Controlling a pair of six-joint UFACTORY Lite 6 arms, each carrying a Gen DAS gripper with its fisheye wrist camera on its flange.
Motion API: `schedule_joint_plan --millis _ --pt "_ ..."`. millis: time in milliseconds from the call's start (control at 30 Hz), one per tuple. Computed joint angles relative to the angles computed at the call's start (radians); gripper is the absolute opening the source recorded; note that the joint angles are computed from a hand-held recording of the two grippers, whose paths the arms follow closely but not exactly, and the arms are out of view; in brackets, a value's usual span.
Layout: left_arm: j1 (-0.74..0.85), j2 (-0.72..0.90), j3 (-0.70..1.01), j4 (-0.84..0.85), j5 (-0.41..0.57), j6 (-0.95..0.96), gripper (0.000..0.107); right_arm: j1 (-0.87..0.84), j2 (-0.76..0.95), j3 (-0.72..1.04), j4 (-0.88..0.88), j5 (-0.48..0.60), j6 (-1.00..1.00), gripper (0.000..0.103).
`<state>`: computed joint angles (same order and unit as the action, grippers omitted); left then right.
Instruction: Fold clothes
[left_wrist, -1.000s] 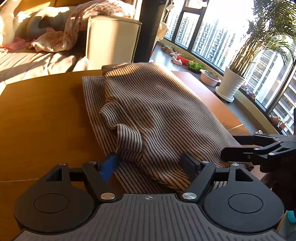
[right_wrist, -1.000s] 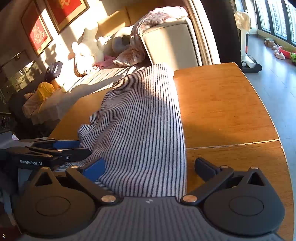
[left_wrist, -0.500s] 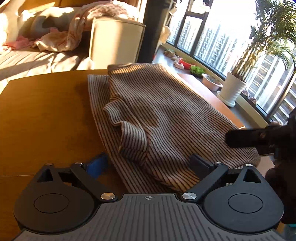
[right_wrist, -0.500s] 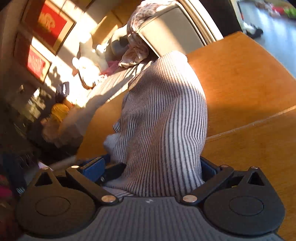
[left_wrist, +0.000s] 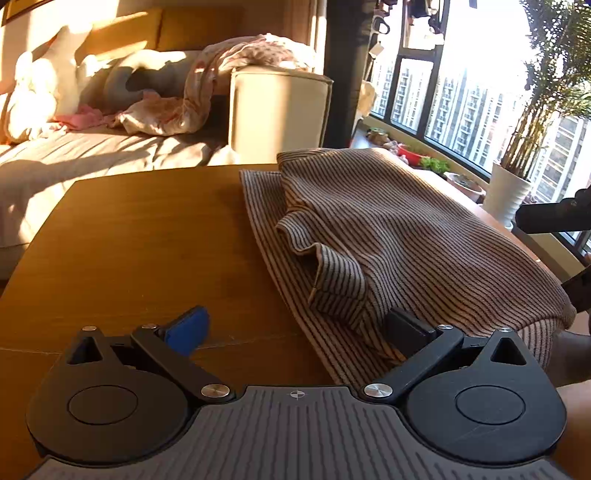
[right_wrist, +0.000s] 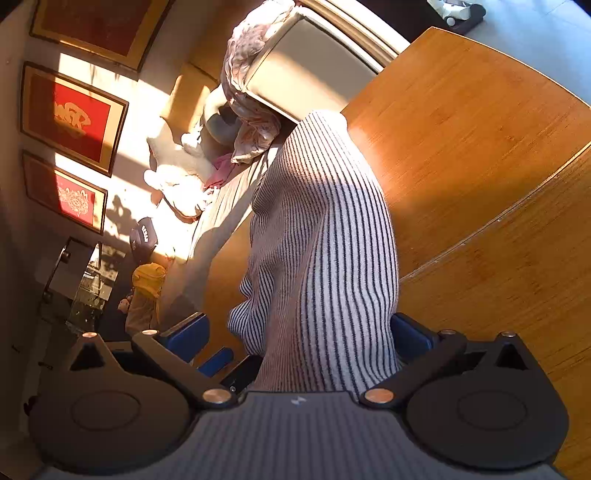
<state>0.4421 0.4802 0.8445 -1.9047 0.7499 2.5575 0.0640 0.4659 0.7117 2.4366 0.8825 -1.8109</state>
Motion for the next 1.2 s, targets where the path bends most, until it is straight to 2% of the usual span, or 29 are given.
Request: schedule_joint_plan --millis 100,233,367,467,567,700,767,833,900,933,1033,1200 --pt "-0.005 -0.013 -0.016 -0.028 -0.01 0.017 0.103 0.019 -0.003 -0.023 0.085 0.02 -0.024 0.103" --pt "-0.008 -0.081 -0.107 -0.142 -0.037 0.101 0.103 -0.007 0.027 -0.07 0.096 0.163 -0.006 0.103" --pt "0.065 -0.288 -0.373 -0.425 -0.066 0.265 0.103 -0.064 0.064 -0.065 0.006 0.252 0.012 0.103" --pt "0.106 -0.357 -0.442 -0.427 -0.075 0.297 0.103 -0.067 0.072 -0.056 -0.005 0.255 0.007 0.103" --pt "0.078 -0.311 -0.379 -0.418 -0.085 0.264 0.103 -0.045 0.063 -0.041 0.007 0.213 -0.015 0.103" --pt "-0.017 -0.114 -0.121 -0.382 -0.118 0.16 0.103 0.007 0.05 -0.036 0.086 0.152 -0.07 0.103" --pt "-0.07 -0.052 -0.037 -0.489 -0.166 0.197 0.103 0.046 0.035 -0.031 0.142 0.102 -0.104 0.103" --pt "-0.132 -0.043 -0.006 -0.698 -0.249 0.317 0.103 0.08 0.027 -0.031 0.199 0.07 -0.151 0.103" --pt "-0.171 -0.04 -0.009 -0.873 -0.256 0.409 0.103 0.115 0.023 -0.028 0.263 0.042 -0.203 0.103" --pt "-0.176 -0.04 -0.013 -0.903 -0.252 0.434 0.103 0.129 0.024 -0.026 0.291 0.034 -0.225 0.103" --pt "-0.17 -0.039 -0.008 -0.88 -0.255 0.412 0.103 0.145 0.035 -0.019 0.33 0.036 -0.246 0.103" --pt "-0.165 -0.032 0.007 -0.865 -0.262 0.399 0.103 0.098 0.045 -0.008 0.238 0.05 -0.155 0.103"
